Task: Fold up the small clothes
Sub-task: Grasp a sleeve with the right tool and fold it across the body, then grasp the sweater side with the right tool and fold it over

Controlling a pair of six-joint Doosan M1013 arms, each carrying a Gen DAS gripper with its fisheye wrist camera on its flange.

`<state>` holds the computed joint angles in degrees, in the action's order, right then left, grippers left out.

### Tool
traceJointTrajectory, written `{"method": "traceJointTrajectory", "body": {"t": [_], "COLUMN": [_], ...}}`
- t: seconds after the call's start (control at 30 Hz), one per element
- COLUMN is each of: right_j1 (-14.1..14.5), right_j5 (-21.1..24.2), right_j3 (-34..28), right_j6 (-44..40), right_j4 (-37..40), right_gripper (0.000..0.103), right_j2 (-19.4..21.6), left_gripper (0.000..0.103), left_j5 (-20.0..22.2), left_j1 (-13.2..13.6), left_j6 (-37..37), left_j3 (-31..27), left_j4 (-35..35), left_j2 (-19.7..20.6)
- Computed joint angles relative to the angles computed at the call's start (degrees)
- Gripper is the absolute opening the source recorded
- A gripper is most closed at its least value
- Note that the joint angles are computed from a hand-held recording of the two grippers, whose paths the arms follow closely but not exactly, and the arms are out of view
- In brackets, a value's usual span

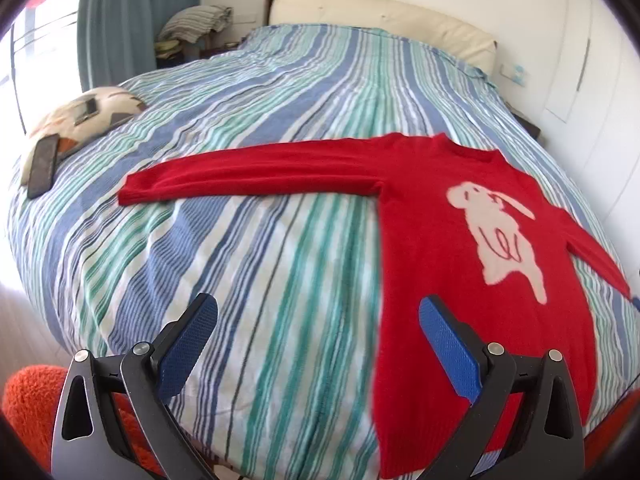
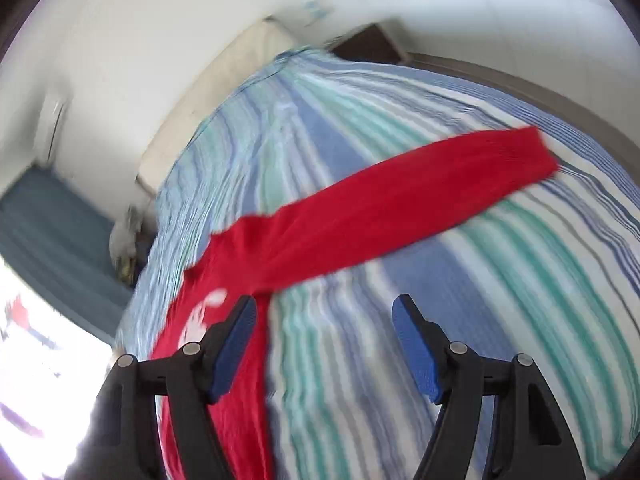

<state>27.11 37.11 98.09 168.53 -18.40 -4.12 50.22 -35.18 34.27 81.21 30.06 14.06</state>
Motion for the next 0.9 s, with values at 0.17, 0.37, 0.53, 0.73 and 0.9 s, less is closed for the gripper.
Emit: {"method": "traceJointTrajectory", "body": {"t": [0.17,0.37,0.53,0.73,0.9], "right_j1": [-8.7,-10.6,-11.2,-9.5,-5.2], "right_j5": [-5.0,-6.3,-3.0,4.4,3.8], "right_j3": [6.0,5.3,4.2,-5.9,-24.0], "right_j6": [11.3,15.1,18.2,5.6,-26.7], "right_j4": [3.7,1.8,0.6,-4.0,7.0], "right_gripper": [0.069,0.065,0.022,0.005,0.005], "right_j2": [-2.0,0.0,1.4,4.0,12.4], "left_gripper": [0.101,0.101,0.101,0.101,0.101], "left_j5": [3.1,5.0,6.7,6.2,4.8], "left_j1": [2.0,2.4,2.3,2.5,2.5], "left_j6": [-2.7,-3.5,-2.0,-1.8,-0.5], "left_j3": [-0.5,-0.8,-1.0,-0.7,-1.1], "left_j4": [-4.1,-4.8,-6.0,-7.1,-7.9], "left_j2": [1.2,2.0,2.5,2.3,2.6]}}
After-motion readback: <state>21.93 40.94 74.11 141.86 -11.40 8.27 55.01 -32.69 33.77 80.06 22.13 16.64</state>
